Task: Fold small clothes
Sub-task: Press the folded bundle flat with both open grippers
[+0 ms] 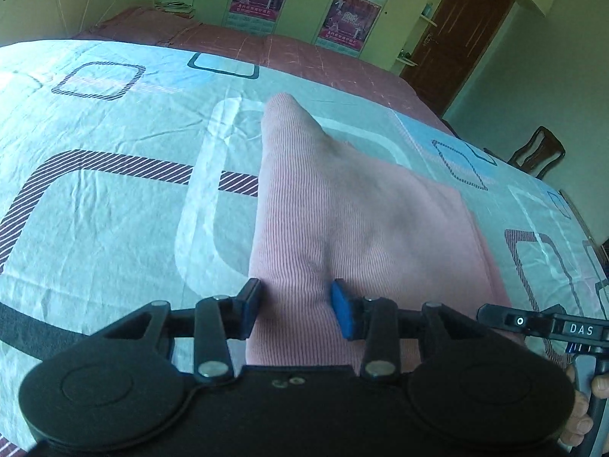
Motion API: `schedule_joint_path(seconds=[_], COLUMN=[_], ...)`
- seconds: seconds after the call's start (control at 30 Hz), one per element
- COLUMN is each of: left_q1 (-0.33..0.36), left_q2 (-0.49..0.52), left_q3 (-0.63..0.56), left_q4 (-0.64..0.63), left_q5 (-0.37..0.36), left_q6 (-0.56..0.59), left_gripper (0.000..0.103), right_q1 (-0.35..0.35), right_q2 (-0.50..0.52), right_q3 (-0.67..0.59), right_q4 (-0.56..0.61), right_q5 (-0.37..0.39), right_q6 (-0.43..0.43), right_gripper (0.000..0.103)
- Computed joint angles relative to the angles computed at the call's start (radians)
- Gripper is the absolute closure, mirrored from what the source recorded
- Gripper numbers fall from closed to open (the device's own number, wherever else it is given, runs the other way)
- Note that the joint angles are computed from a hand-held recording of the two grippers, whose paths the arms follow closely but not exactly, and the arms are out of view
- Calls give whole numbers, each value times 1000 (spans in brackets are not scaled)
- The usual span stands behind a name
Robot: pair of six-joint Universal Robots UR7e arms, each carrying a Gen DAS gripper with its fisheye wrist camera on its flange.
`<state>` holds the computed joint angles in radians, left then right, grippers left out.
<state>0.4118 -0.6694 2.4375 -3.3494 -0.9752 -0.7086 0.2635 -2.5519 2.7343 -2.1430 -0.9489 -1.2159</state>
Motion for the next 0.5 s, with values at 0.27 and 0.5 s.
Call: schedule_joint_path(seconds=[0.27,0.5], left_q1=[12,31], left_q2=[8,-10], left_q3=[6,-1], left_q4=[-38,-21], left_q5=[-20,-48], left_q6=[51,92], left_gripper=[63,63], right_q1=[187,255], right_q2=[51,118], right_q3=[66,73], right_q4=[-309,-421], right_q5=[-155,-217], right_q6=[121,179], right_gripper=[91,92])
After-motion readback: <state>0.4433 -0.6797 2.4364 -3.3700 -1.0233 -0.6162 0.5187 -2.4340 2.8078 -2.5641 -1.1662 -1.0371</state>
